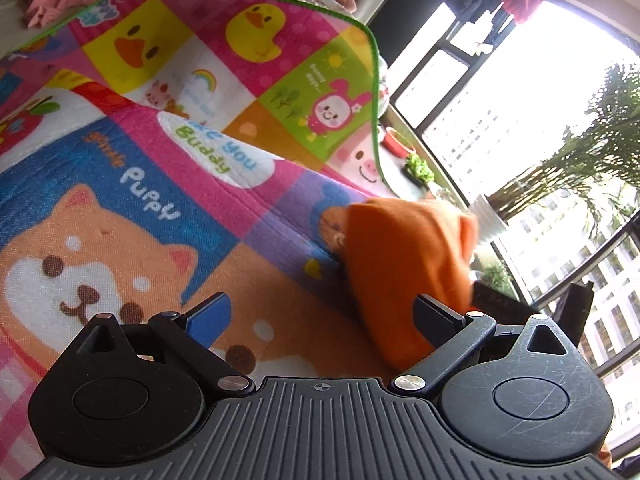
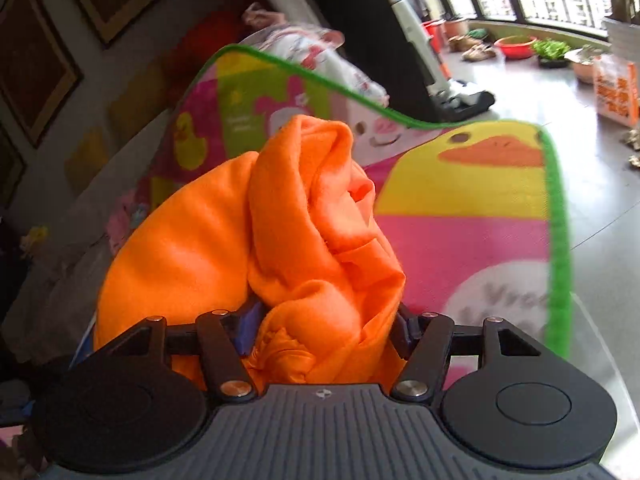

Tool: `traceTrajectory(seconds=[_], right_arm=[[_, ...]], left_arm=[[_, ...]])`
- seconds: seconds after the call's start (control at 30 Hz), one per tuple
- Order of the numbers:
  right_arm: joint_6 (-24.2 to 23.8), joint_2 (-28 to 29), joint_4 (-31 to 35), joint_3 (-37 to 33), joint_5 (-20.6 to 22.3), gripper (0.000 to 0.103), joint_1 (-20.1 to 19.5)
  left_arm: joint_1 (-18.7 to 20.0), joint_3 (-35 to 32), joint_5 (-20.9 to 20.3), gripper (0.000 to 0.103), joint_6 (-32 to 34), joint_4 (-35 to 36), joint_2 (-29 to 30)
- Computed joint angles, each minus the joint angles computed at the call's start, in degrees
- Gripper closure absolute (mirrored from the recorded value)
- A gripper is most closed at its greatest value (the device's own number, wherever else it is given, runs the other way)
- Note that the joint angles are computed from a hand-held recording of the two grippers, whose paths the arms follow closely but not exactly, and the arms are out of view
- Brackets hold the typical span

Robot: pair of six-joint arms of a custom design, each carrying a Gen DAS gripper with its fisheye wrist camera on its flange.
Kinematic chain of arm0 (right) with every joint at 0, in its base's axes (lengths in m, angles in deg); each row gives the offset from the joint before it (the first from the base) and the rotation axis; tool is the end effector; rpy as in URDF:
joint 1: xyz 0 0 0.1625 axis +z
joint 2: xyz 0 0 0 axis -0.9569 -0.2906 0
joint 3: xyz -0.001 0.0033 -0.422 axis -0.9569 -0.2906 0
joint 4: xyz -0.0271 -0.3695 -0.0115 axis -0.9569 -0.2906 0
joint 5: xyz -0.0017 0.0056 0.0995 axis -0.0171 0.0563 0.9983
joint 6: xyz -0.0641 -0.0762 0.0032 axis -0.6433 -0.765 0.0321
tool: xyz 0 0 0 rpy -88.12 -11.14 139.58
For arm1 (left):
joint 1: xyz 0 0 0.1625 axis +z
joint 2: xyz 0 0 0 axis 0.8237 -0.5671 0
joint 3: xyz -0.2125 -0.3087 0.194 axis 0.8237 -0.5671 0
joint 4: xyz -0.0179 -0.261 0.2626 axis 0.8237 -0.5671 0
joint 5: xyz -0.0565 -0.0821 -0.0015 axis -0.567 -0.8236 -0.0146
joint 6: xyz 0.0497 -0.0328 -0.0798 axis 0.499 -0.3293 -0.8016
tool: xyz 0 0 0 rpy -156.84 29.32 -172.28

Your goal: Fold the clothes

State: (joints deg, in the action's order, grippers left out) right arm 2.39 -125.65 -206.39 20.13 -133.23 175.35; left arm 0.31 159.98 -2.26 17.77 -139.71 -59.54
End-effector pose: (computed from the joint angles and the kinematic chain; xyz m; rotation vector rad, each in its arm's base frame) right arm 0.2369 -0.5457 0.0667 0.4948 -2.7674 0.9838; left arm -0.0510 -0.4121 0.3125 0.0759 2.6645 -1.1928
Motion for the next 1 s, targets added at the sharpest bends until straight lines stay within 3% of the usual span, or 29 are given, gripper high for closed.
traceTrajectory(seconds=[0.17,0.3,0.33,0.37,0.5,0.63,0.7,0.77,0.87,1.0], right_arm=[[1.85,3.08,7.4,-1.22,3.84,0.041,5.52],[0.83,7.39,5.68,-0.36,3.74,0.037,11.34],[-0.94,7.8,4.32,0.03,3.2,0.037,12.38],[-2.7,8.23,3.01,0.37,2.66,0.036,13.44],[-7.85,6.48,1.63,0.39,1.54,0.016,14.06],[-9.87,3.91,-2.38,0.03,-0.62,0.012,13.02],[-11.45,3.62,-4.62,-0.95,-1.15,0.002,12.9],[-13.57,3.98,-5.7,-2.39,-0.64,0.0,13.15],[-17.37,6.72,-1.84,-7.61,-0.42,0.0,13.88],[-23.4,15.92,5.14,-20.26,-12.33,0.0,15.96]], left_arm=[[-0.77,2.53,3.35,0.003,-0.82,-1.12,-3.44],[-2.29,4.73,12.9,0.002,-2.89,1.8,-6.69],[-2.07,5.06,13.44,0.001,-2.52,2.21,-7.51],[-1.7,5.4,13.16,0.001,-2.28,2.24,-8.42],[-1.96,6.3,12.72,0.001,0.32,1.0,-9.59],[-1.55,5.84,12.88,0.001,2.99,-0.82,-6.61],[-0.84,5.37,12.31,0.0,3.78,-1.5,-5.01],[-0.41,4.97,12.16,0.0,4.55,-1.79,-3.96],[0.46,4.36,11.58,0.0,5.34,-1.7,-3.03],[0.18,4.58,11.01,0.0,3.72,0.22,-5.25]])
